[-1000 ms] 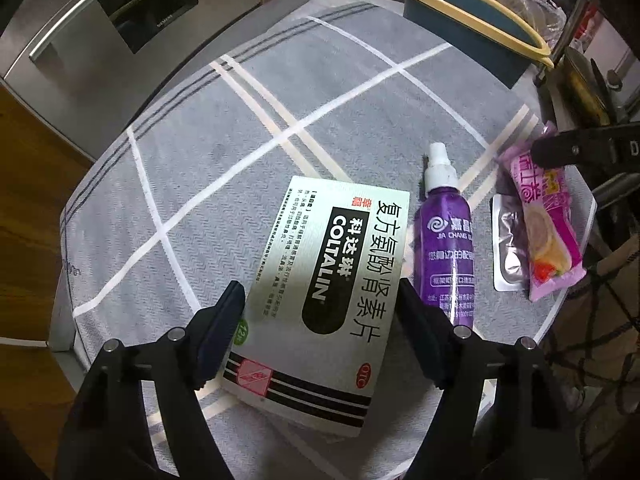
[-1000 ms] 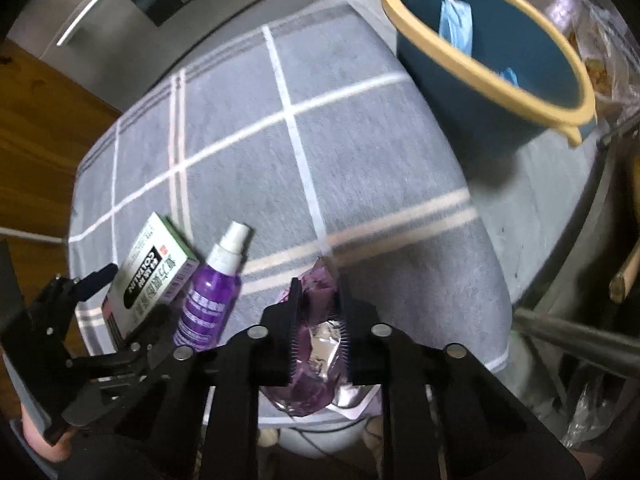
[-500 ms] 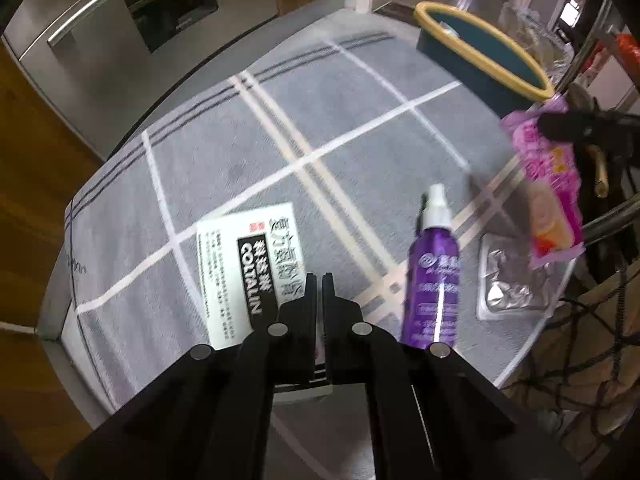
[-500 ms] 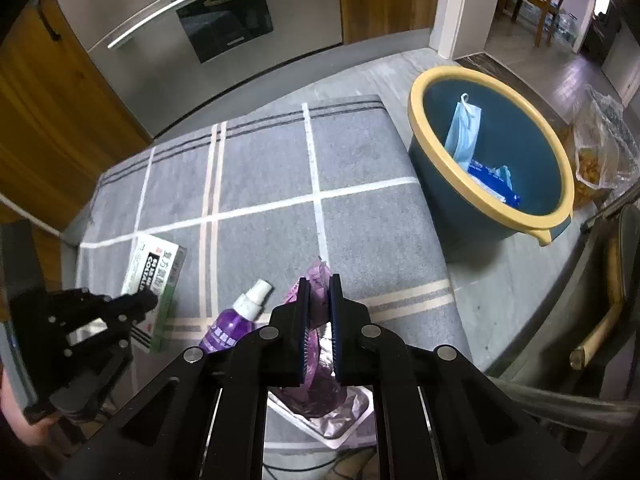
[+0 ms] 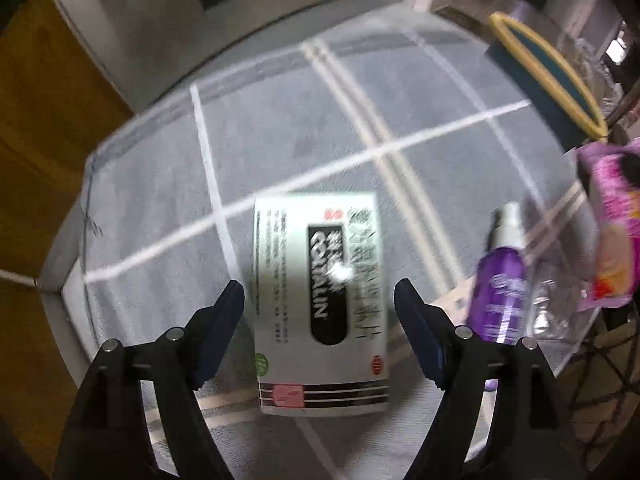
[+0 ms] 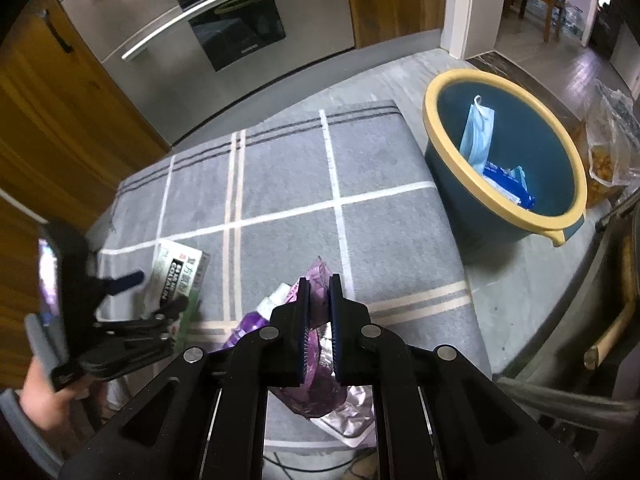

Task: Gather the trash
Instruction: 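Grasp the white COLTALIN box with the left gripper while the right gripper grasps the pink wrapper, then carry the white box and pink wrapper over the teal bin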

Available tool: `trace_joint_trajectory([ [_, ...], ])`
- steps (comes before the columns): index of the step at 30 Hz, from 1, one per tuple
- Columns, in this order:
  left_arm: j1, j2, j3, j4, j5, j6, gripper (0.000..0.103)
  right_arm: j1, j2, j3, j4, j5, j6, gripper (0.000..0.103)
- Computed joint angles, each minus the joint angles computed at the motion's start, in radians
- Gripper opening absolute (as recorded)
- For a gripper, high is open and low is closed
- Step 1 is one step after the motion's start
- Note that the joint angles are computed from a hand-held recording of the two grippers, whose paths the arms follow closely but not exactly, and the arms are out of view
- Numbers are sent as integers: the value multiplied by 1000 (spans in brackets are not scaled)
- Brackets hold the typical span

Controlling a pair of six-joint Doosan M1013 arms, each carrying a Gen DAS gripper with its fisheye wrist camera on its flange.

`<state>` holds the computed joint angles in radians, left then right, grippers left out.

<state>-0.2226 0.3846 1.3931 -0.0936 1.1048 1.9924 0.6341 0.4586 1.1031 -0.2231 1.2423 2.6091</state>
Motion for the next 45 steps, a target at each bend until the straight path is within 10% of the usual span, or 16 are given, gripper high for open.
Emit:
trace_joint_trajectory([
  [9, 0, 10, 12, 13, 11, -25, 71, 0, -17, -1, -60, -35, 4, 10],
  [26, -43, -125, 53, -217, -244, 171, 71, -31, -70, 6, -252, -65, 64, 10],
  [45, -182, -35, -132, -364, -103, 283, 71, -185, -147, 149, -235, -97, 234, 10],
])
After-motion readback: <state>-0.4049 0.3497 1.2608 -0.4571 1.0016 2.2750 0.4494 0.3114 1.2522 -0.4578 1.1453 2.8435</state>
